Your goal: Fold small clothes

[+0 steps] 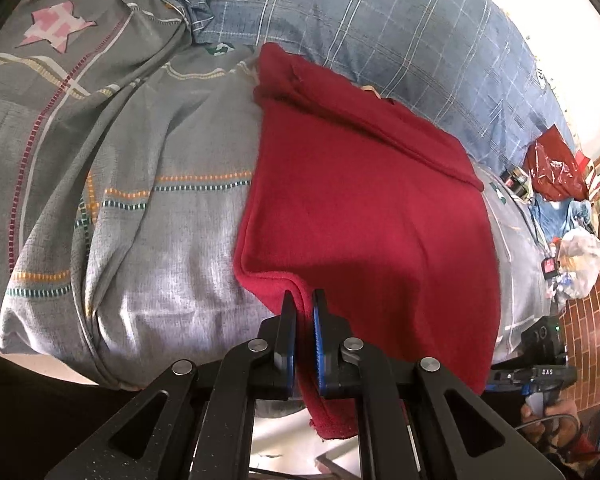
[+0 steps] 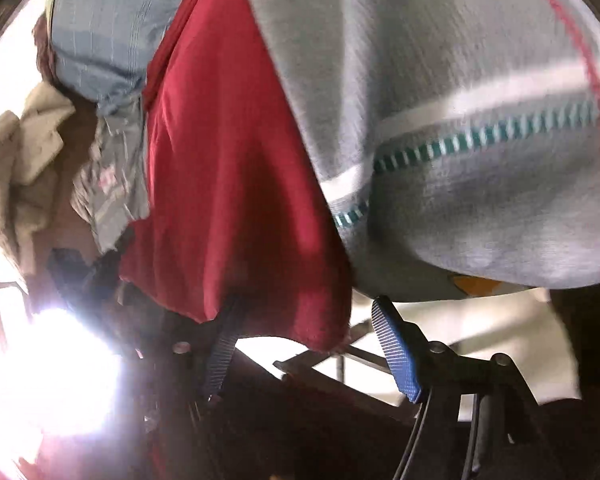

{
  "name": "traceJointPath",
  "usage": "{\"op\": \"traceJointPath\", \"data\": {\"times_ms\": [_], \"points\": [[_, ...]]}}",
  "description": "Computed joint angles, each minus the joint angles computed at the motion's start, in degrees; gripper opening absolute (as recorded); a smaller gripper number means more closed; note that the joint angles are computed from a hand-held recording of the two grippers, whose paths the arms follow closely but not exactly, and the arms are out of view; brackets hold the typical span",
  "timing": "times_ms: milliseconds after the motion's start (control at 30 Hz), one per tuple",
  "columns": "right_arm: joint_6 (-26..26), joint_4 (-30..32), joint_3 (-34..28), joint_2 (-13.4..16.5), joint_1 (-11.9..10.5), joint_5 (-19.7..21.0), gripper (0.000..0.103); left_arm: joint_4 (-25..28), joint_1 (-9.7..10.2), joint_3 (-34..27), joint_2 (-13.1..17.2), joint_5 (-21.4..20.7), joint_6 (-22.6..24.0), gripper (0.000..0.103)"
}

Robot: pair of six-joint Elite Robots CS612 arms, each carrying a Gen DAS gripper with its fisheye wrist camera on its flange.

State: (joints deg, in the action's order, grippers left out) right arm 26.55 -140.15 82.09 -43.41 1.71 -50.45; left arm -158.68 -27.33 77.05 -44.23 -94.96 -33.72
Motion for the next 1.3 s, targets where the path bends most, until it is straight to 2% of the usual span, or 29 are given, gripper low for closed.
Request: {"op": "traceJointPath", "data": {"times_ms": [33,67,100,133,167,267,433,633,767,900,1033,1167,1300], "points": [[1.3,-1.9,1.0,0.0,-0.4,1.8,0.059,0.3,-0.01,-0.1,0.0,0.2,0.0,0.006],[2.4,-4.6,1.9,0.1,-0.5,3.6,0.043,0.6,-0.04,-0.2,0.1,0.4,0.0,0.006],[1.9,-6.1,2.2,0.1,-0.4,4.7,0.034,0.8,-0.06,-0.2,0.1,0.6,-0.1,0.006],[0.1,-6.4,2.6,-0.4,-0.2,5.0,0.019,0.8,-0.09,-0.1,0.1,0.6,-0.2,0.006],[-1.5,-6.7,2.6,-0.8,0.0,5.1,0.014,0.6,-0.09,0.0,0.0,0.7,-0.4,0.006],[-2.9,-10.3,3.2,-2.1,0.4,3.5,0.011,0.2,-0.12,0.2,-0.1,0.7,-1.0,0.006],[0.4,-19.2,3.8,-3.0,-0.3,3.8,0.011,-1.9,-0.07,0.9,-0.9,0.7,-1.3,0.006],[1.2,-27.6,-2.1,-0.5,-0.5,3.0,0.010,-3.6,0.47,-1.4,-0.7,2.3,0.4,0.006],[4.7,-34.3,-10.2,4.1,-0.1,-1.0,0.010,-2.5,0.84,-6.5,1.1,4.0,2.1,0.006],[4.9,-33.5,-18.1,8.2,-0.4,-4.2,0.010,0.3,1.35,-14.9,5.1,4.4,3.8,0.006],[4.2,-27.4,-27.8,13.0,-0.6,-5.9,0.010,5.9,1.84,-26.0,11.2,5.0,4.2,0.006],[3.7,-20.5,-37.6,18.1,-0.8,-8.6,0.010,13.1,2.59,-39.0,18.5,4.8,2.4,0.006],[3.0,-12.7,-49.6,24.2,-0.8,-11.5,0.010,21.3,3.33,-54.4,27.4,5.1,-0.3,0.007]]}}
